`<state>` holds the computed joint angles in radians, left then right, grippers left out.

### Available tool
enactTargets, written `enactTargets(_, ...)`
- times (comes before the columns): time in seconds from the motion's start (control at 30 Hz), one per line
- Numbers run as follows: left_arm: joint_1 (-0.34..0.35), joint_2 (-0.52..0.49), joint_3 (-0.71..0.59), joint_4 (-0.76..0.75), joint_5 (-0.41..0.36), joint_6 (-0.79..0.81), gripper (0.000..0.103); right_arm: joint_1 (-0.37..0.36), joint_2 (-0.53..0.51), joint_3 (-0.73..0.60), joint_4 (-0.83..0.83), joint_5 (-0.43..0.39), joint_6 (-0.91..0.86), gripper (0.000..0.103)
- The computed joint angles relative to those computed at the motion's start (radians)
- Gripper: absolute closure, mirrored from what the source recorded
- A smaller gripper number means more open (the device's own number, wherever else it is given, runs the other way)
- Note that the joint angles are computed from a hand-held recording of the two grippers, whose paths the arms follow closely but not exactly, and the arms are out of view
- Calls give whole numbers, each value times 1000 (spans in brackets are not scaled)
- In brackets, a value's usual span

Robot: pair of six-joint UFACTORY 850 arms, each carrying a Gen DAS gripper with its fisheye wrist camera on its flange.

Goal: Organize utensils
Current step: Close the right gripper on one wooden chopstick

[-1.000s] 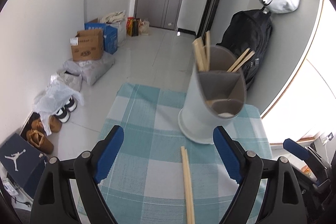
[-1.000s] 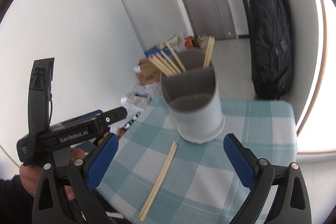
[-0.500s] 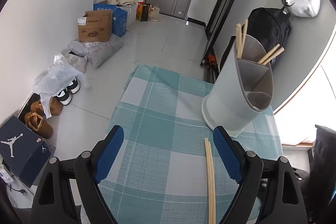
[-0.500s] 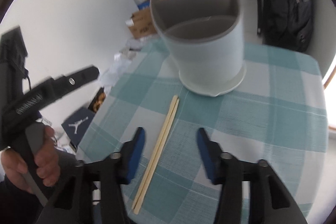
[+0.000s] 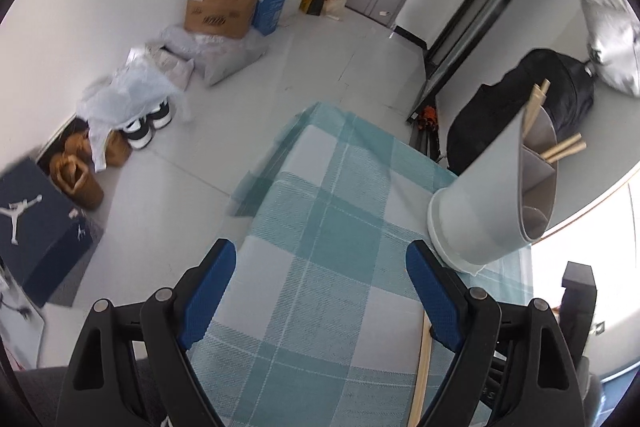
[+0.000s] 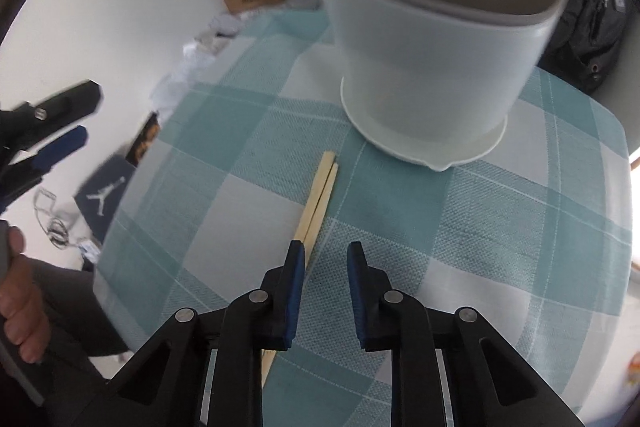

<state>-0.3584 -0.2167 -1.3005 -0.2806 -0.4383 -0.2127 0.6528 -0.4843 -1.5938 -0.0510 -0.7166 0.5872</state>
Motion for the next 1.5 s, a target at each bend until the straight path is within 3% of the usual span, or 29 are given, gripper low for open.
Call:
enactTargets(0.37,20,11,5,-44,1,17,19,24,-105,-163,-107,-147,52,83)
enactTargets(0.73,42,8,11,-50,-2,-8,19,20,-152,-222,-145,-135,61,82)
enactTargets(0.83,46,5,11,-60,-9,-7,19,18,-149,-217,-153,-125,82,99)
enactTargets(1.1,33,-5,4,-2,-21,-46,19,10,-67,-115,-141,-1,137,100)
enactTargets(1.5,-36,-48,-44,79,-85,-20,19,-33,197,178,-185,317,333,100)
